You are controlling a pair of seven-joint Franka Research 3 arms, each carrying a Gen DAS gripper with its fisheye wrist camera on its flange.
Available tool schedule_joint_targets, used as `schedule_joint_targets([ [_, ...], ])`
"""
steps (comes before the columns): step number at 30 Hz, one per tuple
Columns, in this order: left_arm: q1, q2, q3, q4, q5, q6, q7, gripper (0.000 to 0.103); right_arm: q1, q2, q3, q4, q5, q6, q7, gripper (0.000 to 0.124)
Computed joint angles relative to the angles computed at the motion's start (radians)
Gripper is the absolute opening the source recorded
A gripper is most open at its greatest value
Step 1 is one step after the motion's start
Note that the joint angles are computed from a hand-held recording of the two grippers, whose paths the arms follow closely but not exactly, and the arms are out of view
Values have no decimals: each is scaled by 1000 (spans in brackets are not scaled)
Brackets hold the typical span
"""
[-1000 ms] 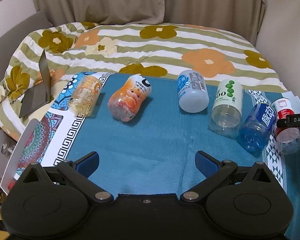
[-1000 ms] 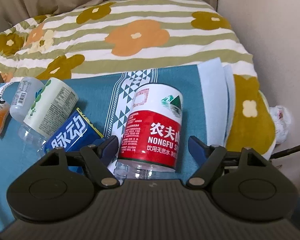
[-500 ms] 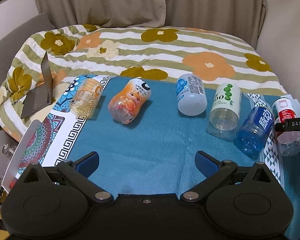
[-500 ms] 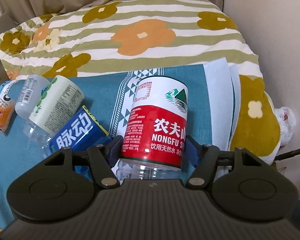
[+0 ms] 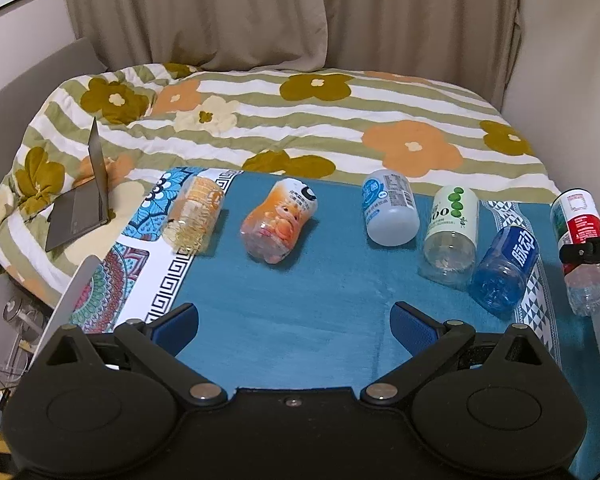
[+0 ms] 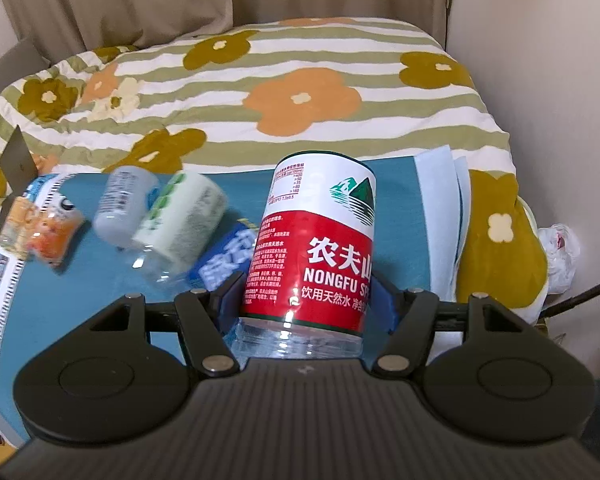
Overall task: Flip cup upright
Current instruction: 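Lift the red-labelled cup with the right tool and carry it toward the left tool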
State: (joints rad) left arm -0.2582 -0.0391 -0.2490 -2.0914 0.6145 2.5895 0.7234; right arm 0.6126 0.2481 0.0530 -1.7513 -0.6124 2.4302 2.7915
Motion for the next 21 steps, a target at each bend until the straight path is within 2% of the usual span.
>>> schedule_joint_targets([
  [9, 38, -74, 42, -105, -150, 127, 206, 103, 92, 57, 27, 130, -15, -107, 91, 80],
  [21, 74, -163, 106, -243, -366, 187, 523, 103, 245, 309, -9, 456, 85, -203, 79, 80],
])
